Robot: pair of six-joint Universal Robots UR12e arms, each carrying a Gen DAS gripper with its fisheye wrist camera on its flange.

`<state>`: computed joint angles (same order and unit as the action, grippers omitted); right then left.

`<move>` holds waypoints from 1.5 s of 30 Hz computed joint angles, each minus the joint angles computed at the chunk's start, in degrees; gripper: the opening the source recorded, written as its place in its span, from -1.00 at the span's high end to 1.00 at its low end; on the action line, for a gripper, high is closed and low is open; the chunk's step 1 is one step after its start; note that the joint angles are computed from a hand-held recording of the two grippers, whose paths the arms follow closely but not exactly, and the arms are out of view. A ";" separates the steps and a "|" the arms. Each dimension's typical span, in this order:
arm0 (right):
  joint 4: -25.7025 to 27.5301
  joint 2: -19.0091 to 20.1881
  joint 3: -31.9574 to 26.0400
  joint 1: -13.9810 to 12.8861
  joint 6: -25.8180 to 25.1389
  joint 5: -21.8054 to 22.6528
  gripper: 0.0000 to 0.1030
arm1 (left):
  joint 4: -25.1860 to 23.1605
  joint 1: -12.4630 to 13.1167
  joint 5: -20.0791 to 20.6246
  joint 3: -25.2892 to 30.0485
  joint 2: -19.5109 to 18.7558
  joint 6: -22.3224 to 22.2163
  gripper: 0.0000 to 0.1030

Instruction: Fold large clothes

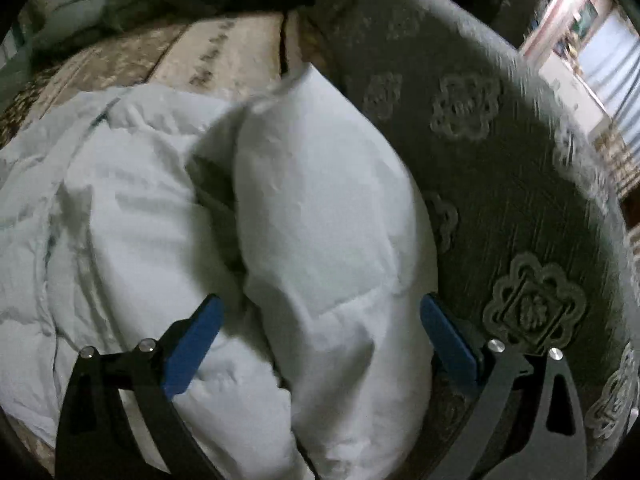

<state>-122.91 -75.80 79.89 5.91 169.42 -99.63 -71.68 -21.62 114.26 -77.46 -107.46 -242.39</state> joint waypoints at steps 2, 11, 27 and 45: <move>0.91 0.05 0.05 -0.41 1.13 0.69 -0.92 | -3.57 0.61 -1.22 -1.16 0.64 -2.72 -0.93; 0.71 -2.11 1.73 0.05 2.26 7.40 -0.92 | -10.25 0.43 -11.26 -8.36 3.83 -0.32 -0.94; -6.18 -6.22 4.66 1.14 1.91 14.36 -0.92 | 11.02 -2.97 -5.90 -16.90 11.86 0.13 0.60; -8.10 -3.37 2.77 1.81 3.90 16.86 -0.92 | 22.82 -6.35 -13.40 24.40 -17.89 15.11 0.20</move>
